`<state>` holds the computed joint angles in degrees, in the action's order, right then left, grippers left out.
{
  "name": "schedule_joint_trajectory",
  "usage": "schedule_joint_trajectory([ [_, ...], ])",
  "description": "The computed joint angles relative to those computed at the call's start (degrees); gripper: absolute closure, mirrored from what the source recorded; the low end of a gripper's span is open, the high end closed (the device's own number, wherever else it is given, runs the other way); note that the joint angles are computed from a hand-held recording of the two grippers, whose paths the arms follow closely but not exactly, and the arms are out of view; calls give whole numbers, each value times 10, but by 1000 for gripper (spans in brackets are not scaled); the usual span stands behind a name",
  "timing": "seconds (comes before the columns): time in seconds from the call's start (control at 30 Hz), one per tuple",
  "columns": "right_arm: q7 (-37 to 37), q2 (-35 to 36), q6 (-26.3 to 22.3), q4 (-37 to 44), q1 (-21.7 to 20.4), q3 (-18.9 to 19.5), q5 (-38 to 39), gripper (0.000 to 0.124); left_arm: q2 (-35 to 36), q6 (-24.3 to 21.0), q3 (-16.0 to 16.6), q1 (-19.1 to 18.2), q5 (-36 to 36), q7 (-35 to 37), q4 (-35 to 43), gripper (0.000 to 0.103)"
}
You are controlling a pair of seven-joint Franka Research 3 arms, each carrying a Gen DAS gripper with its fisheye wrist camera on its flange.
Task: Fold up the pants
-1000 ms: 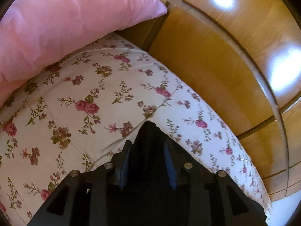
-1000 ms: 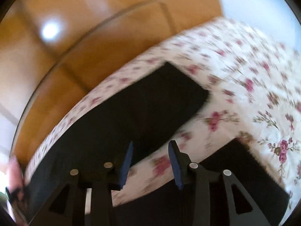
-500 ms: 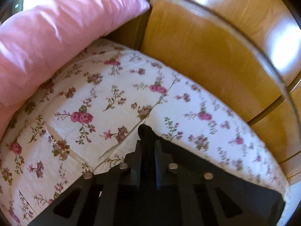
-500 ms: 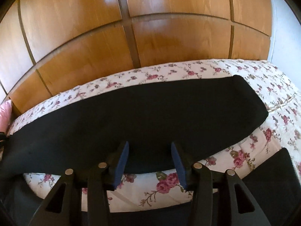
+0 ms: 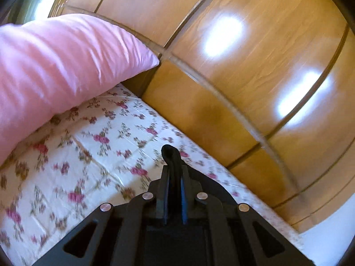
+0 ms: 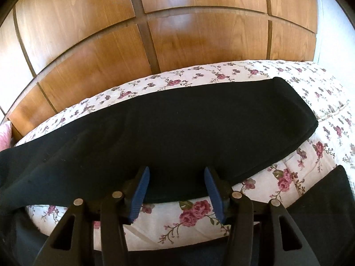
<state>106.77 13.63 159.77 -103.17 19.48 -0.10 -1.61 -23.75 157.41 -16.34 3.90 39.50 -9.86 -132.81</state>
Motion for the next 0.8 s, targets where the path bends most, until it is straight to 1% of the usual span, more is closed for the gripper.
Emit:
schedule_joint_trajectory([
  [0.07, 21, -8, 5, -5, 8, -8, -20, 71, -31, 17, 0, -5, -8, -16, -26, 96],
  [0.13, 11, -19, 18, -13, 3, 4, -1, 71, -63, 48, -4, -3, -13, -36, -55, 96],
  [0.17, 3, -22, 19, -14, 0, 10, 11, 71, -80, 57, -12, 3, -13, -46, -69, 96],
  [0.23, -28, -27, 14, -11, -10, 32, 63, 70, -109, 69, -18, 3, -24, -53, -92, 96],
  [0.27, -42, -28, 12, -8, -13, 40, 85, 70, -125, 82, -25, 8, -28, -63, -106, 96],
  [0.37, -100, -26, -3, 10, -19, 67, 166, 68, -169, 101, -45, 14, -50, -81, -138, 96],
  [0.4, -121, -24, -10, 19, -21, 77, 199, 67, -185, 110, -54, 17, -58, -92, -150, 96],
  [0.47, -150, -13, -33, 47, -21, 90, 254, 65, -211, 111, -67, 14, -75, -99, -166, 96],
  [0.6, -168, 13, -71, 99, -14, 100, 329, 63, -249, 96, -91, 3, -96, -102, -185, 96],
  [0.67, -156, 32, -101, 133, -11, 102, 355, 62, -266, 94, -100, -4, -106, -110, -197, 96],
  [0.73, -122, 59, -139, 177, -7, 100, 370, 62, -279, 96, -105, -12, -117, -120, -209, 96],
  [0.8, -86, 86, -165, 218, -3, 96, 373, 62, -291, 102, -111, -15, -125, -131, -221, 96],
])
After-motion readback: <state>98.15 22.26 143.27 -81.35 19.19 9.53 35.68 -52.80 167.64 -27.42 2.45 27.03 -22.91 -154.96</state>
